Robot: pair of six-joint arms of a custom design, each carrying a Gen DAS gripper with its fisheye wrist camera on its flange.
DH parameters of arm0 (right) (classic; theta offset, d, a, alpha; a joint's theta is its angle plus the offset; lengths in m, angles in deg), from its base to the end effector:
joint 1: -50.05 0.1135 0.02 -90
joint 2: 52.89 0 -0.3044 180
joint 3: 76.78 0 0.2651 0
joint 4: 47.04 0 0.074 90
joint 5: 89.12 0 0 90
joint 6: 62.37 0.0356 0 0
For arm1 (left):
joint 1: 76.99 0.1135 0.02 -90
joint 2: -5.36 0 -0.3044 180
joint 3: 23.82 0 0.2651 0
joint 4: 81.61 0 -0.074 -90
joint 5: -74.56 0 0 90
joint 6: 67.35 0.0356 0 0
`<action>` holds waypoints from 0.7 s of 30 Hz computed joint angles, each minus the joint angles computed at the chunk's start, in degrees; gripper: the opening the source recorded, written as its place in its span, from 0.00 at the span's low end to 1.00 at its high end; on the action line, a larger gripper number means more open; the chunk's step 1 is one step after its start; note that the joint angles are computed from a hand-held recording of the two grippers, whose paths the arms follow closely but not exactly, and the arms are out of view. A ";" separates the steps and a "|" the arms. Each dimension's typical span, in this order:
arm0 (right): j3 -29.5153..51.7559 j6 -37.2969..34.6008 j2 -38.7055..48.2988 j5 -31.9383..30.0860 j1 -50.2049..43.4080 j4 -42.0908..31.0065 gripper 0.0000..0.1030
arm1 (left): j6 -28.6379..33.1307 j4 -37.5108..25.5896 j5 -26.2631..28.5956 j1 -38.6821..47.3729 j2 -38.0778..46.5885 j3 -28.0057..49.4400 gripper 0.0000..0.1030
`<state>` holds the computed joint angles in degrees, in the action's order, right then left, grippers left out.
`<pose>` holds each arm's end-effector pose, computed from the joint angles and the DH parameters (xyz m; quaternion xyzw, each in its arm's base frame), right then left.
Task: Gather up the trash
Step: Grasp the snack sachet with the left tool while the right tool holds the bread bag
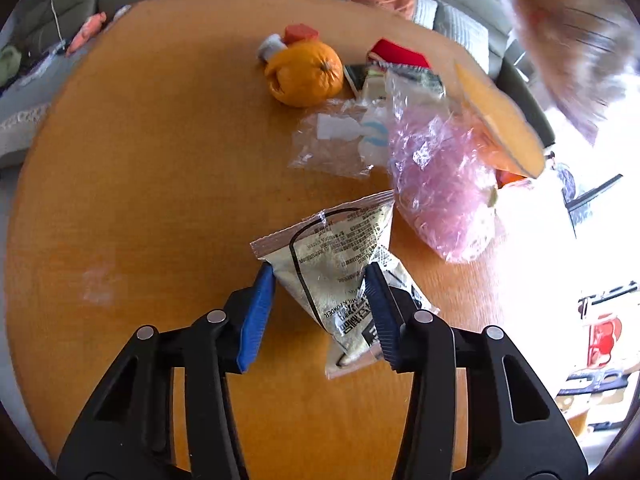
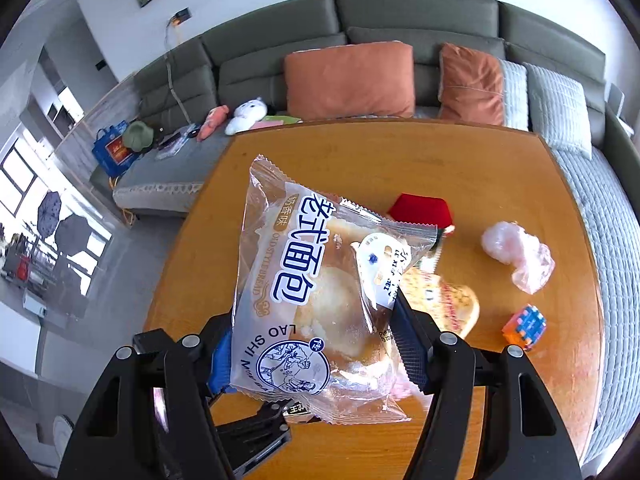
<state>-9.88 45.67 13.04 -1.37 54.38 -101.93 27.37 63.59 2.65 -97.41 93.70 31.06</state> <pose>0.2247 0.0184 0.3074 0.1074 0.9446 0.0784 0.3001 0.2513 -0.1054 0.1714 0.2400 0.9401 -0.1784 0.1634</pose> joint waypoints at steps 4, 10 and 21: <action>1.26 3.97 2.12 2.73 7.17 1.21 0.65 | 6.62 -3.62 3.30 9.28 -3.18 -0.62 0.43; 4.04 9.63 8.49 5.53 17.10 4.26 0.65 | 14.77 -7.13 6.27 22.32 -2.48 0.89 0.27; 5.54 12.94 9.71 10.21 22.13 2.81 0.65 | 10.81 -12.12 8.09 24.88 4.50 5.11 0.94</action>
